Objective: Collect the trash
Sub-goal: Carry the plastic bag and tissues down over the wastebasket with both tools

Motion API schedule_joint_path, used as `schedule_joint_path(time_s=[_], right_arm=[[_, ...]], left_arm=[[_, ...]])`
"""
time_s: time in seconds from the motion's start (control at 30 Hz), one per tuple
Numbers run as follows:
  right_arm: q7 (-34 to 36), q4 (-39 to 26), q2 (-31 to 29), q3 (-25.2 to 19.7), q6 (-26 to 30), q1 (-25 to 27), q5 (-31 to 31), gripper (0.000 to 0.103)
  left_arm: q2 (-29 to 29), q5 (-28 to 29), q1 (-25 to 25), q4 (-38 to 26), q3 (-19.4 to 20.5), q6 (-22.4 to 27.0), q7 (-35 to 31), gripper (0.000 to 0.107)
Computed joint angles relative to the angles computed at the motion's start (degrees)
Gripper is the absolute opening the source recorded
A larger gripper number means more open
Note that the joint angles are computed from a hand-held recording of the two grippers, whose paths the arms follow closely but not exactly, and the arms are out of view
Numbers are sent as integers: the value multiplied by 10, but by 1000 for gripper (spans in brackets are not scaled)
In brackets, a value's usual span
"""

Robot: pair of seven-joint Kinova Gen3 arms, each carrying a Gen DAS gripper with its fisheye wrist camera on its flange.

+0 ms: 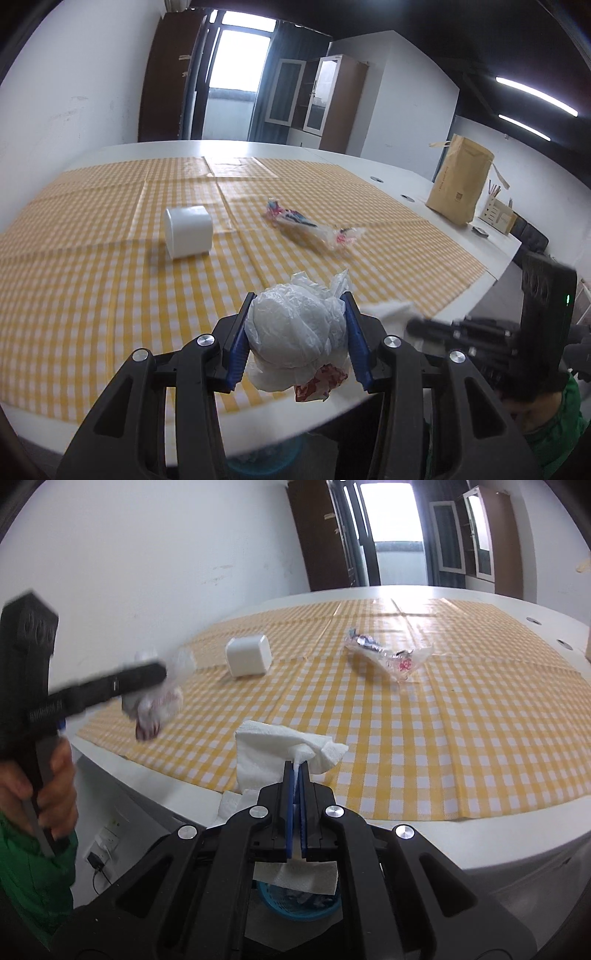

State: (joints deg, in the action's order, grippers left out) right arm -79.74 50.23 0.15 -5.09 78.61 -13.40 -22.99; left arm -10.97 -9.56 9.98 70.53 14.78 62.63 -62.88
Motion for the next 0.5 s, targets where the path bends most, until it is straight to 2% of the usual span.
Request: schedule_joint_path(time_s=[0.27, 0.5], right_arm=[[-14, -9, -37, 3, -6, -6, 18, 2], [-24, 6, -63, -5, -12, -22, 38, 2]], left_arm=[[-67, 30, -7, 82, 19, -29, 39, 45], [-92, 28, -21, 116, 60, -12, 55, 45]])
